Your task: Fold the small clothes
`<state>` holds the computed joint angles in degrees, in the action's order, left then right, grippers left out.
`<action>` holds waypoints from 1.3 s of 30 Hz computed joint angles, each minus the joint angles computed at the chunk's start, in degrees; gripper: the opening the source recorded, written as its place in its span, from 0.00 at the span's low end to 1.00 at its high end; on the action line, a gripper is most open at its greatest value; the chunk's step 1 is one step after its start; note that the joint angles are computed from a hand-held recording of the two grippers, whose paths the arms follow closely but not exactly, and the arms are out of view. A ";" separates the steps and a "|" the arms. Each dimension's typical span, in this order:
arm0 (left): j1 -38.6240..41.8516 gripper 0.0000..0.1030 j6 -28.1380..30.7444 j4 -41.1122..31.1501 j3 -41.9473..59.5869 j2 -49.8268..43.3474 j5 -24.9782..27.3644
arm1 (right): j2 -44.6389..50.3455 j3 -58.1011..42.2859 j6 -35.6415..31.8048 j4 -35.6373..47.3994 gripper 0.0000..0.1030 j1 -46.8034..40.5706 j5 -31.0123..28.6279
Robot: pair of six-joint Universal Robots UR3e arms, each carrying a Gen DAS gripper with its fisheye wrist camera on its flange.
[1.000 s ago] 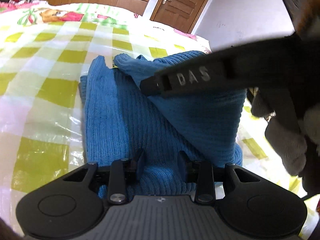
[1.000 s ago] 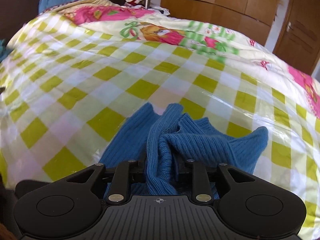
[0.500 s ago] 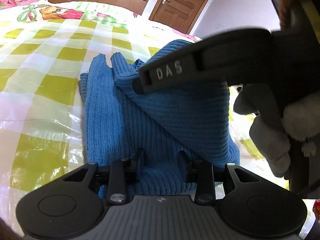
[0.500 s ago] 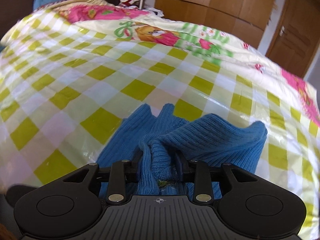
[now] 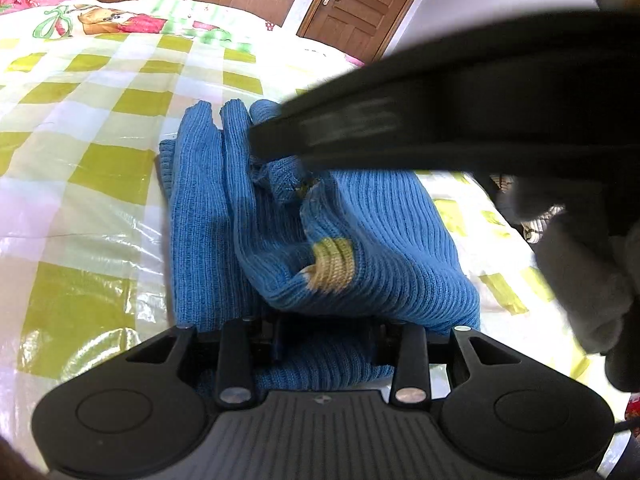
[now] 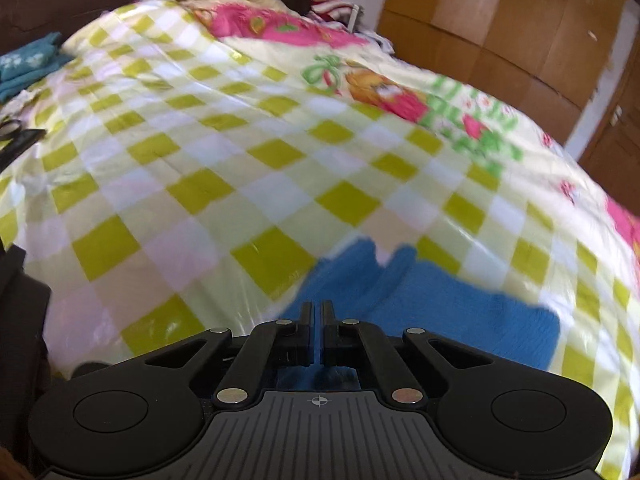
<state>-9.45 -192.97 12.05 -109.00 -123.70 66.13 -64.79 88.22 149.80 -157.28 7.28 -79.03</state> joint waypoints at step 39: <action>-9.15 0.54 -14.25 -0.62 2.47 3.96 15.50 | 20.00 -47.12 18.37 40.78 0.50 -4.95 -0.26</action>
<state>-18.60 -207.22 11.43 -106.54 -119.74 81.63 -44.79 41.10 168.17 -116.50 2.32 -79.29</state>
